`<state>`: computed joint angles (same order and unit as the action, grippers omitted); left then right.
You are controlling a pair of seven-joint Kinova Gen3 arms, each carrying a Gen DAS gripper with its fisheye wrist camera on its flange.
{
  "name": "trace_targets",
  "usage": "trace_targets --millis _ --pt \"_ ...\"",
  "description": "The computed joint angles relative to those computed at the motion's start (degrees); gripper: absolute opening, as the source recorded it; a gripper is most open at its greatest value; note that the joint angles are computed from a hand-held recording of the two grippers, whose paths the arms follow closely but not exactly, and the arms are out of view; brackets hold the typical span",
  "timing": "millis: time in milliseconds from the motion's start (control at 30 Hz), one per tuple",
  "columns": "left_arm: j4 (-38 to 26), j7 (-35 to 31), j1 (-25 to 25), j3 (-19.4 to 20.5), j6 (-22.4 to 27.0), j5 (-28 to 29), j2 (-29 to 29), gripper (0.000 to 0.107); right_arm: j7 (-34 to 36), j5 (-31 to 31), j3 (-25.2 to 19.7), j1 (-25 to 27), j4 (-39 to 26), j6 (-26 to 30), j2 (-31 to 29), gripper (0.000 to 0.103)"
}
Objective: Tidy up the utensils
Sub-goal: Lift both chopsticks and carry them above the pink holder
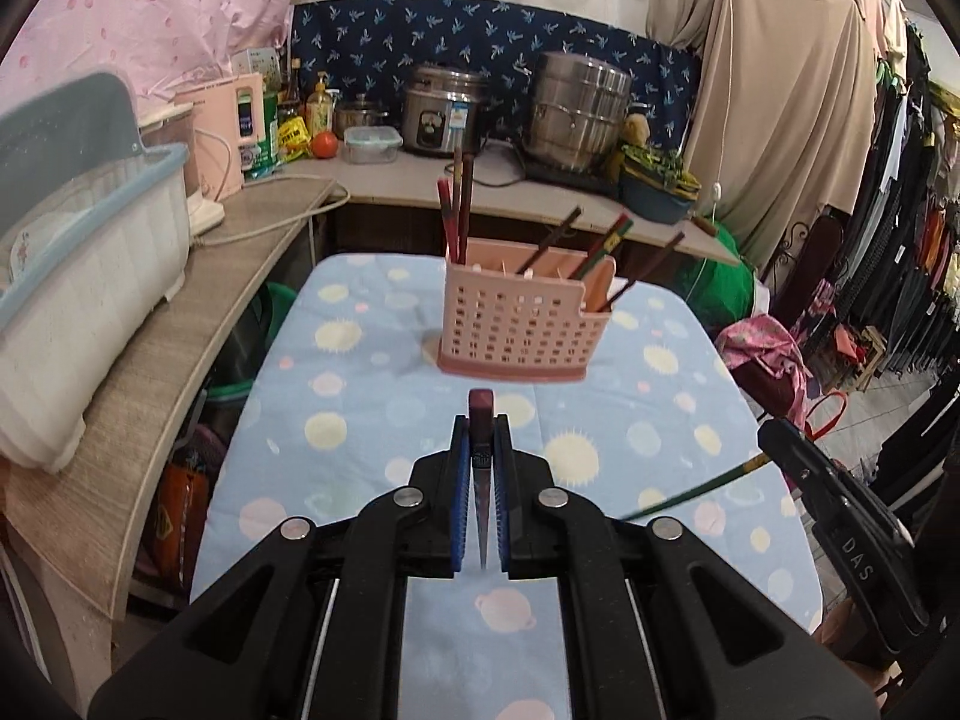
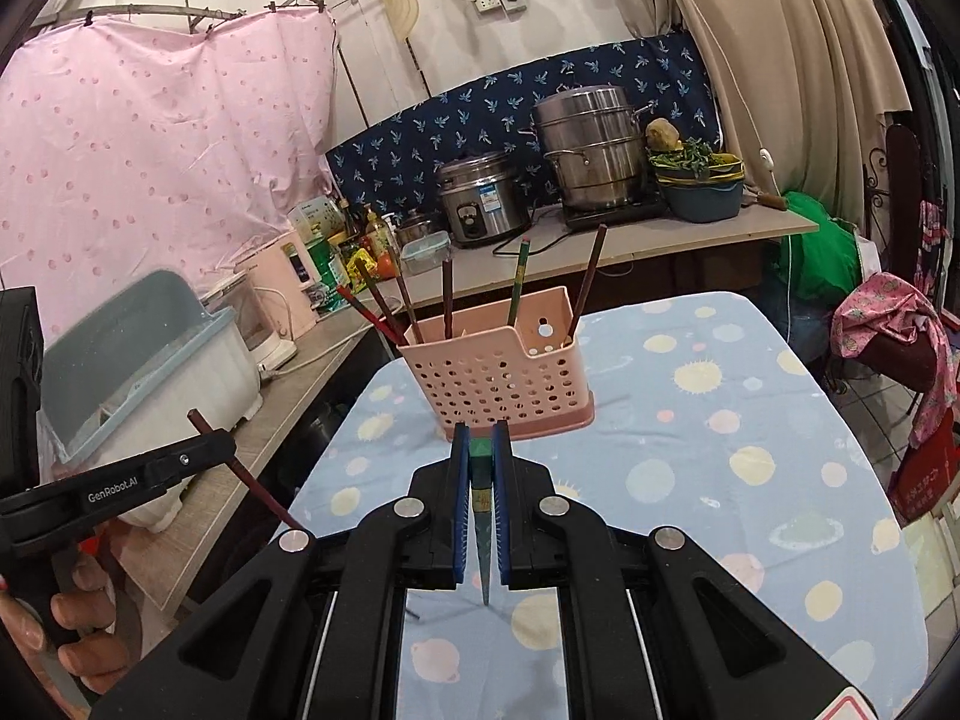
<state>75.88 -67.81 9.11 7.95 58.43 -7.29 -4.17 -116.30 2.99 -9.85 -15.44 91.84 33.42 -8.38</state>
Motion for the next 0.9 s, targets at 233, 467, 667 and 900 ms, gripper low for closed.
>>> trace_targets --millis 233,467,667,900 --pt "-7.9 0.27 -0.18 -0.8 -0.12 -2.14 4.3 0.007 0.36 -0.57 1.79 0.61 -4.73 -2.88 3.37 0.007" --pt "-16.17 1.65 0.91 -2.25 -1.35 -4.33 8.43 0.007 -3.43 2.51 3.03 1.38 -11.91 -7.8 8.04 0.007" --pt "-21.18 4.04 2.24 -3.93 -5.96 -7.65 11.07 0.007 -9.35 9.58 5.28 -1.16 -20.84 -8.93 13.74 0.007" --pt "-23.36 5.5 2.76 -5.85 -13.01 -9.08 13.92 0.007 -11.41 11.87 9.0 -4.51 -30.19 -7.01 20.84 0.007"
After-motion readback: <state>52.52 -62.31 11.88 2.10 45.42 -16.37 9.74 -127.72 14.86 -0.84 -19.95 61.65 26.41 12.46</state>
